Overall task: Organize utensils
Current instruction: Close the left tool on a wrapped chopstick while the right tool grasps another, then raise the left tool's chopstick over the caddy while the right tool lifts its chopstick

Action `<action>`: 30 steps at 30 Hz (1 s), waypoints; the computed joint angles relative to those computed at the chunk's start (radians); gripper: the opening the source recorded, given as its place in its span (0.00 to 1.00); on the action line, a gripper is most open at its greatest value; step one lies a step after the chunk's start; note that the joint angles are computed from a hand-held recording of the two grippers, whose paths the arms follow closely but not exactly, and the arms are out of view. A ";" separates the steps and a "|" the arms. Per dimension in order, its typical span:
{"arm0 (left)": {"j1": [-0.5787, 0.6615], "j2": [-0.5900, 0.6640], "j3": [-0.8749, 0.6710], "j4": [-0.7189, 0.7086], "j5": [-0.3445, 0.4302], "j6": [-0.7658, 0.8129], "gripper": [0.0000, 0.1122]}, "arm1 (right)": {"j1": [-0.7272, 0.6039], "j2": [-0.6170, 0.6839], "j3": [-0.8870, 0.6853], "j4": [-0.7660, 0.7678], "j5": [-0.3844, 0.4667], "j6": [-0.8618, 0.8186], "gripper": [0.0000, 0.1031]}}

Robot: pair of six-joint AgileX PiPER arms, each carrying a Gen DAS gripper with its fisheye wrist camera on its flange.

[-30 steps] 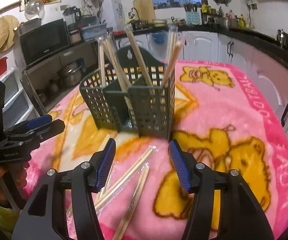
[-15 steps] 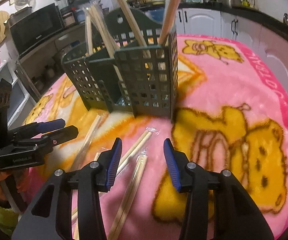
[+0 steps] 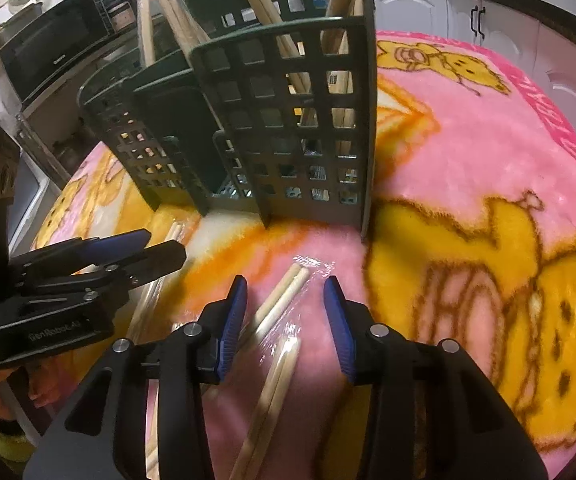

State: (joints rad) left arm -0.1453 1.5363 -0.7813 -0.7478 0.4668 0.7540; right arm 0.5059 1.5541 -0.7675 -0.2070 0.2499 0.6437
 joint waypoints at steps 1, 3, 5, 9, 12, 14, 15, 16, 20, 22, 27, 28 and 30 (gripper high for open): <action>-0.010 0.004 -0.005 0.020 -0.011 -0.025 0.42 | 0.006 0.007 -0.010 -0.038 0.009 0.037 0.31; -0.033 0.007 -0.007 0.062 -0.035 -0.076 0.38 | 0.012 0.022 -0.027 -0.097 0.024 0.100 0.26; -0.048 0.009 -0.006 0.091 -0.060 -0.109 0.34 | 0.014 0.028 -0.033 -0.137 0.029 0.145 0.19; -0.044 0.011 -0.005 0.097 -0.066 -0.105 0.27 | 0.013 0.030 -0.039 -0.146 0.024 0.159 0.09; -0.018 0.014 -0.006 0.091 -0.062 -0.084 0.18 | 0.003 0.018 -0.040 -0.050 0.012 0.075 0.06; -0.002 0.023 -0.017 0.077 -0.047 -0.063 0.14 | 0.001 0.001 -0.032 -0.011 0.006 0.038 0.06; 0.010 0.027 -0.020 0.064 -0.037 -0.043 0.13 | 0.008 -0.009 -0.033 -0.011 0.011 0.037 0.06; 0.019 0.030 -0.024 0.059 -0.027 -0.032 0.12 | 0.015 -0.019 -0.033 -0.017 0.015 0.043 0.06; 0.063 0.040 -0.048 0.021 0.036 0.013 0.10 | 0.032 -0.065 -0.026 0.046 0.011 -0.013 0.06; 0.101 0.034 -0.054 -0.004 0.081 0.051 0.10 | 0.045 -0.099 -0.025 0.057 0.015 -0.029 0.06; 0.162 -0.023 -0.041 -0.064 0.156 0.137 0.09 | 0.055 -0.175 -0.025 0.167 0.013 -0.168 0.06; 0.177 -0.042 -0.041 -0.076 0.179 0.155 0.08 | 0.061 -0.190 -0.026 0.155 0.015 -0.162 0.06; 0.200 -0.080 -0.039 -0.091 0.214 0.177 0.08 | 0.078 -0.221 -0.029 0.104 0.021 -0.119 0.06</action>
State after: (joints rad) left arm 0.0542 1.4565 -0.8200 -0.8387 0.6805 0.9313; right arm 0.5835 1.3335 -0.7961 -0.1034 0.2711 0.5248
